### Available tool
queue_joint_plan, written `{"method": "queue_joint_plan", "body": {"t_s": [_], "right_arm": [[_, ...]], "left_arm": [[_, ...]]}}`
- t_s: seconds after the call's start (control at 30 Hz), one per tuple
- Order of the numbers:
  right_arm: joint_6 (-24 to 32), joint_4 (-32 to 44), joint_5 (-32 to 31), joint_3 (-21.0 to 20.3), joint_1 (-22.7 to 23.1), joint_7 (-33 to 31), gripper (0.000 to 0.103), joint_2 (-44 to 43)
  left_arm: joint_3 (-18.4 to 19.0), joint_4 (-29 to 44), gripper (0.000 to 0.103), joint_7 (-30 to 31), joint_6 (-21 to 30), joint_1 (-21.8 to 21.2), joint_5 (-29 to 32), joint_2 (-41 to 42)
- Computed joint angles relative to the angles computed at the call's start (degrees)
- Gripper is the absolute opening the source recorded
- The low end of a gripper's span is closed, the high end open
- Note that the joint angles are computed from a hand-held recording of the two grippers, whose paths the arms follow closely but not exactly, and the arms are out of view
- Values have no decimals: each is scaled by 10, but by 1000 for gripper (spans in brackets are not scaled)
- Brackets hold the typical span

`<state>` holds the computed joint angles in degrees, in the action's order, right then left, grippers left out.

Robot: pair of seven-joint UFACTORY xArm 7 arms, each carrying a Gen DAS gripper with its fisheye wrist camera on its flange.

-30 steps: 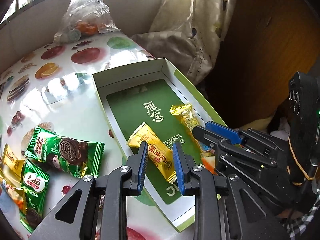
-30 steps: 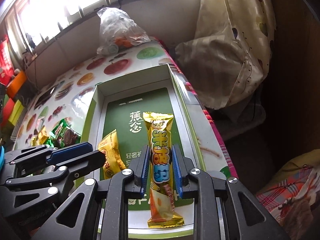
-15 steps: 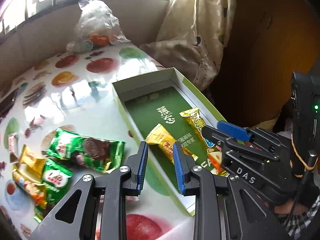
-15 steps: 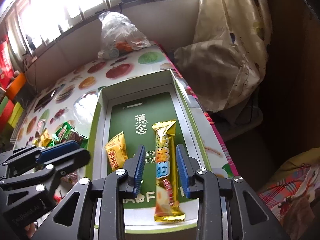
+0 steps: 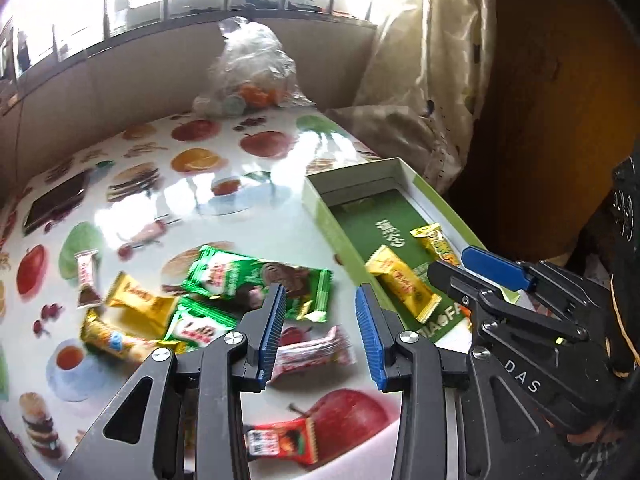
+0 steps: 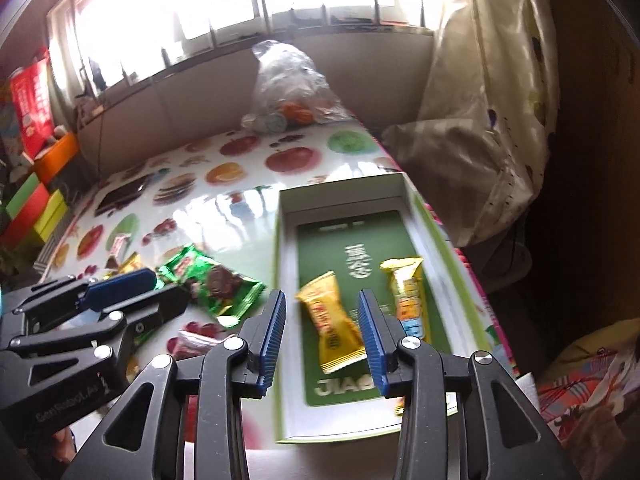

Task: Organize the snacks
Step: 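Move right gripper to the red-and-white candy pack and grasp it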

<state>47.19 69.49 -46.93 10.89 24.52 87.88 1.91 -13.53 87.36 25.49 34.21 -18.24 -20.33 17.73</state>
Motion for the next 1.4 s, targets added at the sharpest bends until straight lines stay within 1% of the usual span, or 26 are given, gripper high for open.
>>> {"method": "queue_joint_plan", "body": {"t_s": [0.07,0.23,0.3,0.47,0.57,0.67,0.7,0.77,0.83,0.9,0.97,1.0,1.07,1.1,1.17,1.4], "right_arm": [[-6,12,3,2,3,-3,37,10],[-19,40,8,-2,17,-16,37,34],[-27,49,13,-5,23,-21,39,43],[-32,71,32,-11,42,-34,42,70],[-49,78,40,-17,51,-46,43,83],[-65,87,65,-22,53,-81,46,98],[-70,90,74,-24,54,-96,47,104],[-63,102,83,-28,59,-120,48,115],[-69,116,103,-27,59,-175,49,131],[-32,153,108,-31,71,-229,50,156],[-12,175,101,-39,83,-269,50,172],[3,191,107,-40,87,-298,50,184],[15,204,124,-44,88,-333,51,195],[11,207,133,-45,87,-349,51,198],[0,206,153,-47,83,-376,54,201],[13,232,186,-60,86,-425,55,230]], "left_arm": [[2,-9,38,6,-8,5,-1,-7],[9,-20,38,18,0,29,-26,-18],[16,-23,38,12,5,38,-32,-23],[27,-36,44,21,7,63,-51,-31],[34,-41,45,19,6,71,-46,-33],[33,-53,45,47,10,87,-64,-38],[35,-55,45,48,11,88,-63,-38],[40,-58,45,45,15,91,-60,-35],[42,-59,45,41,20,95,-61,-32],[41,-64,45,44,22,100,-68,-31],[44,-60,45,32,31,100,-64,-26],[43,-60,45,31,31,100,-64,-25],[42,-60,45,30,31,102,-67,-23],[41,-58,45,30,33,103,-68,-21],[44,-54,45,21,35,101,-61,-16],[41,-47,45,18,48,101,-49,-5]]}}
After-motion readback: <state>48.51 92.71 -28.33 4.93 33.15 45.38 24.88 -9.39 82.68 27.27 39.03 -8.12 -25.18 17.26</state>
